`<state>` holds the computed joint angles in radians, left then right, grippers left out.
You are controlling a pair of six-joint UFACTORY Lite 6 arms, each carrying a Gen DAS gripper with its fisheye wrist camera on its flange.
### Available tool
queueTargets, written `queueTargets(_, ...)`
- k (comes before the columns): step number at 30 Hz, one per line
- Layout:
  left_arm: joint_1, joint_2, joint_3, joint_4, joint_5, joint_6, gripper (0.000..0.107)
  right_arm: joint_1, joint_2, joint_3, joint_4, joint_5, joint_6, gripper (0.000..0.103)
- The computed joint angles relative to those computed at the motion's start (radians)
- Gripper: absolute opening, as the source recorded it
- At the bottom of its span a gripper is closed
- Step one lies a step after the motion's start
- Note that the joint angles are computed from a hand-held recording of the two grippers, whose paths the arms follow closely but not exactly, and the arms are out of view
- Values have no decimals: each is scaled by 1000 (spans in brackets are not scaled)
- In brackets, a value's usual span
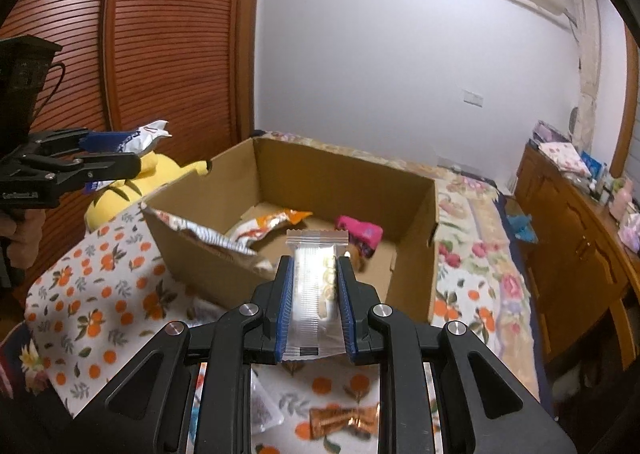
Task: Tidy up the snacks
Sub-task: 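Carry both packets over the cardboard box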
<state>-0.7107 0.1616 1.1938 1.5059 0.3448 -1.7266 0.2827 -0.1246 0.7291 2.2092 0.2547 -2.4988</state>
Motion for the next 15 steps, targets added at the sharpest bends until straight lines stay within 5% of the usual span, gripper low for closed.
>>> queueTargets(15, 132, 233, 246, -235, -92, 293, 62, 20, 341, 346, -181, 6, 188, 19)
